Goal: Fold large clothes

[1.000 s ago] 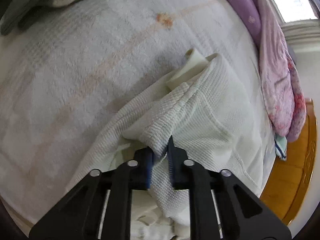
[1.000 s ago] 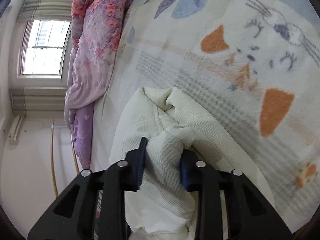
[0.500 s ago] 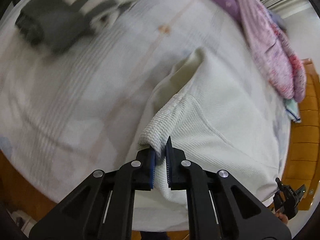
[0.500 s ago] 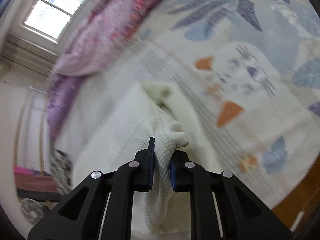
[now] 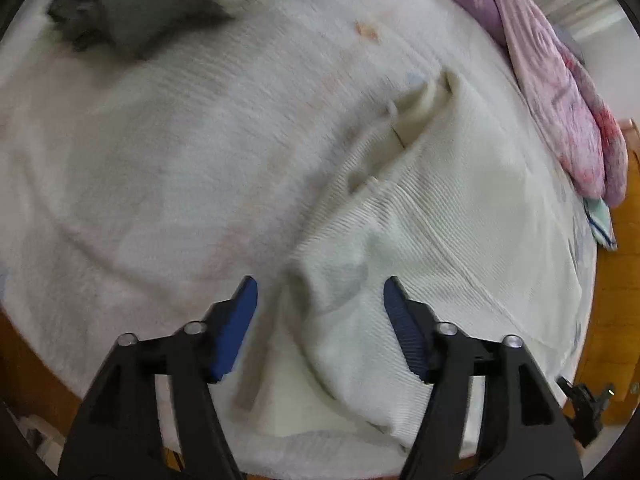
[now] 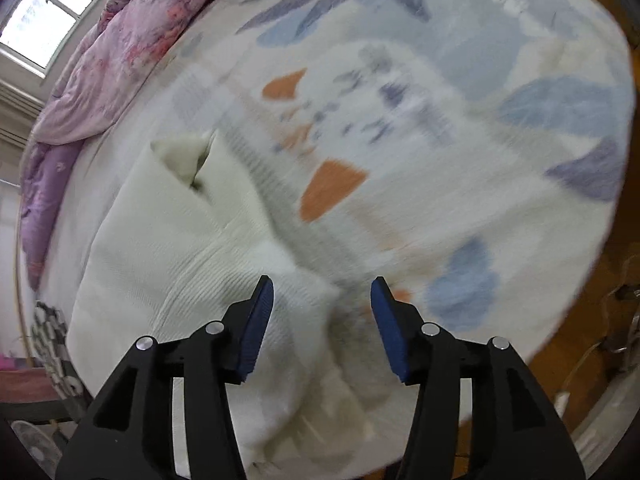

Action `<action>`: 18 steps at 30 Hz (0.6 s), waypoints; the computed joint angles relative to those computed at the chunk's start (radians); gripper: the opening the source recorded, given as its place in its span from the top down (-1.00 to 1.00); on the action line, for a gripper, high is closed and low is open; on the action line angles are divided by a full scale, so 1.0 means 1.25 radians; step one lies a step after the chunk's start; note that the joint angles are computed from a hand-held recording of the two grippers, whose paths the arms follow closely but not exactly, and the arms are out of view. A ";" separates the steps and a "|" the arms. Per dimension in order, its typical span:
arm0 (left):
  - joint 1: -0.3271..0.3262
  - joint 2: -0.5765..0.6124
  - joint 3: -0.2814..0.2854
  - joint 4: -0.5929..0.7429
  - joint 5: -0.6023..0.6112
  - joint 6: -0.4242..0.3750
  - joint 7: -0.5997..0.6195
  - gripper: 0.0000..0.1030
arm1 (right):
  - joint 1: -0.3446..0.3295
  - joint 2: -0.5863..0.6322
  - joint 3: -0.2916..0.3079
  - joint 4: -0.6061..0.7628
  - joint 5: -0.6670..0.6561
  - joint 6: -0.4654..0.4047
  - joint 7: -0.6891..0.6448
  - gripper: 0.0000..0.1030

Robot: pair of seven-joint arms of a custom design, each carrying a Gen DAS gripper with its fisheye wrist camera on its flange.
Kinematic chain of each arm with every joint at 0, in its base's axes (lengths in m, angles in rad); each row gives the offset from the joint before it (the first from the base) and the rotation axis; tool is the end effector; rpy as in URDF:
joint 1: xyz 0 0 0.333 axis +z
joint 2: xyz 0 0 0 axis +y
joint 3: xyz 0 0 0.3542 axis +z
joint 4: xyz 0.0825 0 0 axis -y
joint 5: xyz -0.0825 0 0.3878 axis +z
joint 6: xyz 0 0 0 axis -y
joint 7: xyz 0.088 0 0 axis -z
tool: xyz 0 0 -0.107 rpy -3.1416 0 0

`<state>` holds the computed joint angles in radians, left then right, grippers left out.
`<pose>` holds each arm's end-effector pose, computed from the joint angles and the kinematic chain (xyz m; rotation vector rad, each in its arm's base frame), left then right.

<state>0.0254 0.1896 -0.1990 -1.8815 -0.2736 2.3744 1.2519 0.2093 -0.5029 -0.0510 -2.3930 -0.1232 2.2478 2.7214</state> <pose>0.6344 -0.1065 0.4786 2.4513 -1.7643 0.5968 0.4117 0.0590 0.5701 -0.8787 2.6504 -0.1826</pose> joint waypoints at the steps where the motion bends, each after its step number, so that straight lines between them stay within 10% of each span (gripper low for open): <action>1: 0.003 -0.007 -0.003 -0.008 -0.015 0.003 0.007 -0.30 | 0.008 0.015 -0.003 0.022 -0.005 0.020 -0.026 0.08; 6: -0.005 -0.006 0.006 -0.018 0.015 -0.029 -0.015 -0.30 | 0.091 0.197 -0.028 0.172 0.092 0.175 -0.263 0.88; 12: -0.006 0.013 0.002 -0.026 0.027 -0.018 -0.011 -0.31 | 0.111 0.496 0.029 0.455 0.234 0.207 -0.509 0.97; 18: -0.001 0.014 -0.007 -0.038 0.021 -0.001 0.015 -0.33 | 0.084 0.647 0.085 0.586 0.167 0.077 -0.467 0.97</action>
